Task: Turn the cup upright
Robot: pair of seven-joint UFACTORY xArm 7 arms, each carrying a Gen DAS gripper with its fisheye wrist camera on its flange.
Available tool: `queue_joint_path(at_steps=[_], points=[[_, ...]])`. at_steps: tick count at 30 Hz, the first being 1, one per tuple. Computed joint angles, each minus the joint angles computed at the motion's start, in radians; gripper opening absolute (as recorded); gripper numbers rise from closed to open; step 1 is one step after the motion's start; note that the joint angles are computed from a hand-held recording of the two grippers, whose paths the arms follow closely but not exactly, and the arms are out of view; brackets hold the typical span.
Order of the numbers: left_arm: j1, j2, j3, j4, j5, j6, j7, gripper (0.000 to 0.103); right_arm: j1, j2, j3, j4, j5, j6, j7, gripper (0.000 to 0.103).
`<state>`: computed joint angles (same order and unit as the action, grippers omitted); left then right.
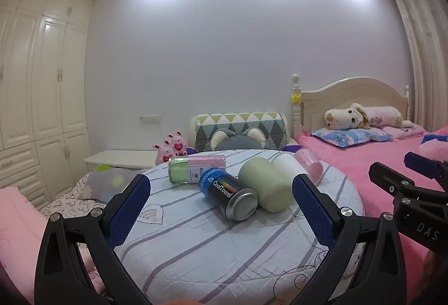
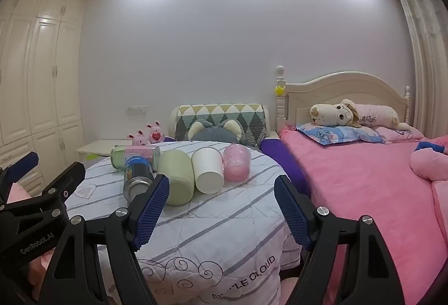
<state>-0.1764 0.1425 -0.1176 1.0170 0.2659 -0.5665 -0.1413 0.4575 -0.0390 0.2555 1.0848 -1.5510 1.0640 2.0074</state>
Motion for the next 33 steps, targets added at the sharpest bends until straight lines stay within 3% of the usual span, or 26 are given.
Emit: queue_joint_path(at_steps=[8,16,21,33], points=[[0.03,0.008,-0.005,0.007,0.088,-0.006,-0.069,0.103,-0.002,0.002,-0.005,0.008,0.027,-0.016,-0.033,0.079],[0.008,0.007,-0.001,0.004,0.038,0.006,-0.02,0.103,-0.009,-0.009,0.003,-0.001,0.024,-0.043,-0.02,0.079],[0.037,0.001,-0.01,0.009,0.111,0.017,-0.083,0.103,-0.009,0.006,-0.003,0.014,0.034,-0.058,-0.041,0.079],[0.03,0.0,-0.003,0.007,0.096,0.025,-0.074,0.103,0.004,0.017,-0.007,0.023,0.042,-0.067,-0.062,0.079]])
